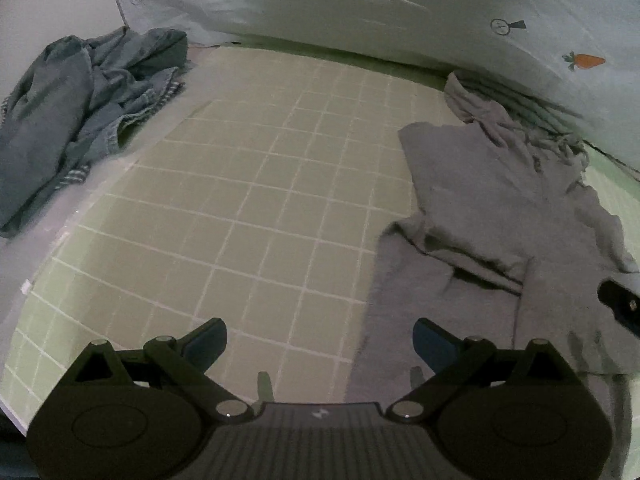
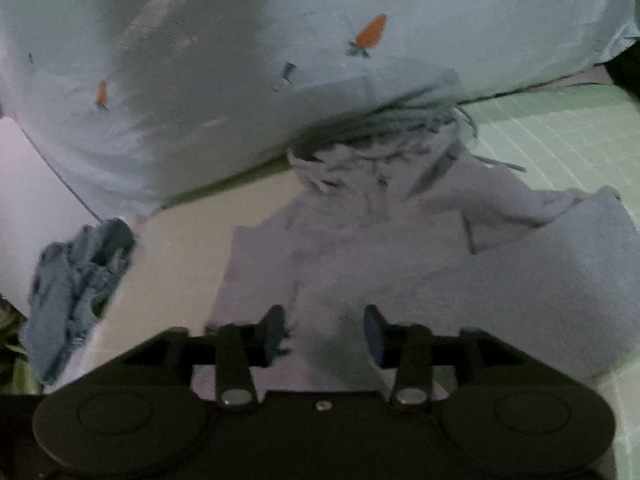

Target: Fold clothes

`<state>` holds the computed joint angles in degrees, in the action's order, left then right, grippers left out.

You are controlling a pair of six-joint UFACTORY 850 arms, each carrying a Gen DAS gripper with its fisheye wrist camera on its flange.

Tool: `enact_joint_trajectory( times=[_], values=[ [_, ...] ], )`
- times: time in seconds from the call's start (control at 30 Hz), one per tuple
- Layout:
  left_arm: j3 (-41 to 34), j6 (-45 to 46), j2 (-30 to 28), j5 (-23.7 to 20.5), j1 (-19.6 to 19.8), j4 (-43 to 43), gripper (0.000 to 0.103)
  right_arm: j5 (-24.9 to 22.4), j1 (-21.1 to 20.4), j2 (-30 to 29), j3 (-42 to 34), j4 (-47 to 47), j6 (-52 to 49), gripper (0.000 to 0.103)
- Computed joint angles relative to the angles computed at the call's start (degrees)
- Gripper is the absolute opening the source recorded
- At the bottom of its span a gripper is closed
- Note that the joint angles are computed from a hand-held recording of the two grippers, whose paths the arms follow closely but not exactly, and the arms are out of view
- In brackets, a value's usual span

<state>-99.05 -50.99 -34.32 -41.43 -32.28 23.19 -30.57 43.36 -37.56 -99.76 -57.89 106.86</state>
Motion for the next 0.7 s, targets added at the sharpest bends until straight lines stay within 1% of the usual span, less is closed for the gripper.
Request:
enact_joint_trajectory(
  times=[0.03, 0.1, 0.23, 0.33, 0.4, 0.5, 0.53, 0.57, 0.6, 0.67, 0.7],
  values=[
    [-0.7, -0.1, -0.5, 0.0, -0.2, -0.4, 0.099, -1.0, -0.1, 0.8, 1.1, 0.6, 0.1, 0.062],
    [-2.6, 0.0, -1.8, 0.0, -0.8, -1.4, 0.099, -2.5, -0.5, 2.9, 4.2, 1.4, 0.6, 0.066],
    [-8.2, 2.8, -5.3, 0.6, -2.6, -4.5, 0.099, -5.3, -2.0, 8.5, 11.6, 4.9, -0.6, 0.067],
    [-13.9, 9.6, -9.6, 1.2, -3.8, -9.0, 0.099, -7.7, -3.2, 12.4, 16.9, 6.6, -2.3, 0.067],
    [-20.8, 15.8, -14.2, -1.6, -4.3, -13.3, 0.098, -8.8, -4.1, 14.5, 19.9, 7.4, -1.7, 0.069],
    [-31.0, 23.9, -21.0, -6.5, -4.5, -19.0, 0.094, -8.1, -6.3, 17.3, 24.0, 8.4, 1.5, 0.069],
    [-34.6, 25.6, -23.4, -8.9, -4.5, -20.5, 0.089, -8.0, -7.1, 17.9, 24.9, 8.7, 2.5, 0.069],
    [-38.7, 27.1, -26.1, -11.6, -4.5, -21.8, 0.08, -8.1, -8.0, 18.1, 25.4, 8.8, 3.4, 0.069],
    [-42.2, 28.2, -28.2, -13.9, -4.4, -22.5, 0.075, -8.5, -8.7, 18.0, 25.5, 8.6, 4.0, 0.069],
    [-51.0, 30.1, -33.5, -19.2, -4.2, -23.7, 0.054, -9.3, -9.9, 17.5, 25.1, 8.3, 4.3, 0.069],
    [-52.9, 30.9, -34.5, -19.9, -4.0, -24.5, 0.047, -9.8, -10.5, 17.1, 24.7, 8.4, 4.1, 0.069]
  ],
)
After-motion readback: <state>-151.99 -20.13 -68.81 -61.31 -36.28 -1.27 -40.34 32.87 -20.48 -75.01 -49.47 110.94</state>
